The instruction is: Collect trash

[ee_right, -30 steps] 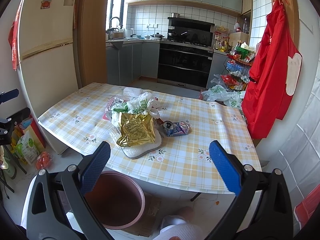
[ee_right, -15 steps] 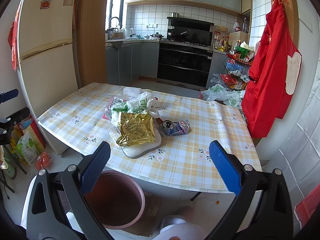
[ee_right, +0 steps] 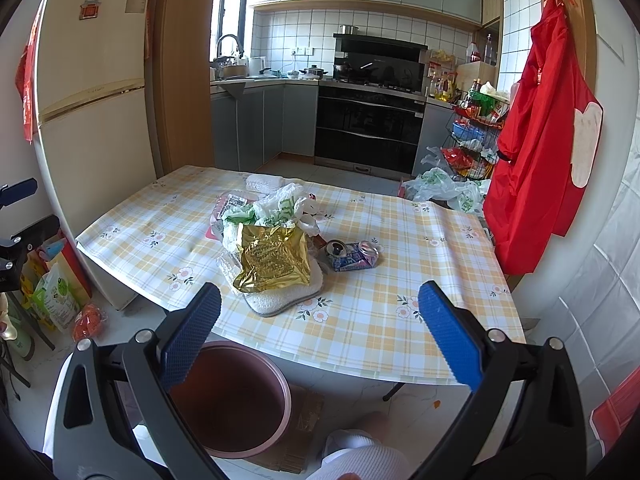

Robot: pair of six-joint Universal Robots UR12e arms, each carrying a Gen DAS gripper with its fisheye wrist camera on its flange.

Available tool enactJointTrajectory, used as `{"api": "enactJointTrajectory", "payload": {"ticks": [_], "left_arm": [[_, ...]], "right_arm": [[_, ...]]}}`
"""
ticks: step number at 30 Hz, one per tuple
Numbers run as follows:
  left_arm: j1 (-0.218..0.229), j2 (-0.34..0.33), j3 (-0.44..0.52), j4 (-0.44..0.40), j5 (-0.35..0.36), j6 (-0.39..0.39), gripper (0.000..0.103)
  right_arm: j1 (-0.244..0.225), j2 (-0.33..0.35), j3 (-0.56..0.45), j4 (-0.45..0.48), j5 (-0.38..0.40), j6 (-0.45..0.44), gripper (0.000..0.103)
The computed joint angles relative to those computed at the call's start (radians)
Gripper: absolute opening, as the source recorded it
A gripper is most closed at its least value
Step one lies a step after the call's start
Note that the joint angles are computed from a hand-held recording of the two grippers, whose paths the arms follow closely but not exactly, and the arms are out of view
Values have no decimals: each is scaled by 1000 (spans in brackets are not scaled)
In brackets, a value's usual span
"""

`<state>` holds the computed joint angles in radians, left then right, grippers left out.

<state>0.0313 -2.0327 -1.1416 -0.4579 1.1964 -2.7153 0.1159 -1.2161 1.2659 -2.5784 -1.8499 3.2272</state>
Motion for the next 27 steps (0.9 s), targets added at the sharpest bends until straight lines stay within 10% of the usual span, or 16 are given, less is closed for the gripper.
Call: {"api": "enactJointTrajectory", "payload": {"ticks": [14, 27], "left_arm": [[2, -58, 41, 17, -82, -95, 98], [-24, -176, 189, -203, -15, -75, 98]], "right_arm": [[-28, 40, -27, 27, 69, 73, 97], [-73, 190, -200, 135, 235, 90, 97]]}}
